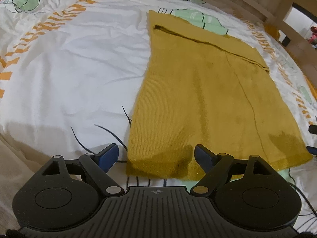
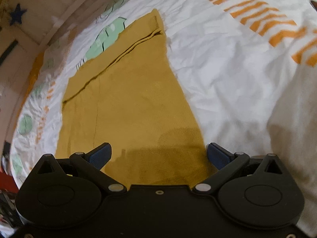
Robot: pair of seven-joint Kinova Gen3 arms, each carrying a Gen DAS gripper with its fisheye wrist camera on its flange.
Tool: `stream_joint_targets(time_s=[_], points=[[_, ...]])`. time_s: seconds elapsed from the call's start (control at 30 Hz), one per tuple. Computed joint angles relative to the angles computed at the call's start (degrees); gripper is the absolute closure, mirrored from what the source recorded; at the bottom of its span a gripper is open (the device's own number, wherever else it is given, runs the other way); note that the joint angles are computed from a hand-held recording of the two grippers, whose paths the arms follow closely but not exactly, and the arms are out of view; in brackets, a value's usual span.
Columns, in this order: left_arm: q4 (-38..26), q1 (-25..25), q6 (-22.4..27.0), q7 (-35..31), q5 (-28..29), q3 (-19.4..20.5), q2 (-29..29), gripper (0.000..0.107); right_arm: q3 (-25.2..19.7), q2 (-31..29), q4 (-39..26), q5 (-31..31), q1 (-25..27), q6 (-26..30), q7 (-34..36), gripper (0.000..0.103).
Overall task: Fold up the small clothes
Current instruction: 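Lower both grippers onto the glittery hem and close them on it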
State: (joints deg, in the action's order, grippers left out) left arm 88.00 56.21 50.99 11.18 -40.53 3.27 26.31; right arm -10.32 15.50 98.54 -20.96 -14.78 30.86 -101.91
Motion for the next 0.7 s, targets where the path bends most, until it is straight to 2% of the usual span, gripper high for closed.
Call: stream_joint_targets(time_s=[0.1,0.2,0.3,0.47,0.7], points=[[-0.29,-0.41,0.87,-1.01,0.27,0.16,0.0,0.024,3.86,1.6,-5.23,6.53,-4.32,6.05,-1.8,0.0],[0.13,-1.24,-0.04,-1.87,1.27,0.54,-0.15,0.024,1.59,5.14,-10.67,10.16,-2.6,13.04,-0.85,0.0],[-0.13,-1.49,-0.04,-3.75,1.73,0.79,0.11,0.024,1.44,7.16,-13.5,6.78,-0.67,17.68,2.07,0.0],[0.03,-1.75,-1.2,-5.95,2.55,0.68,0.13,0.024,-0.06,7.6,-12.73,-0.41,3.54,18.42,6.49,0.0],[2.06,-1.81,-4.05,-4.98,2.57,-0.12,-0.86,0.024,0.5,8.68,-15.26,-2.36,3.8,22.86,8.72,0.0]])
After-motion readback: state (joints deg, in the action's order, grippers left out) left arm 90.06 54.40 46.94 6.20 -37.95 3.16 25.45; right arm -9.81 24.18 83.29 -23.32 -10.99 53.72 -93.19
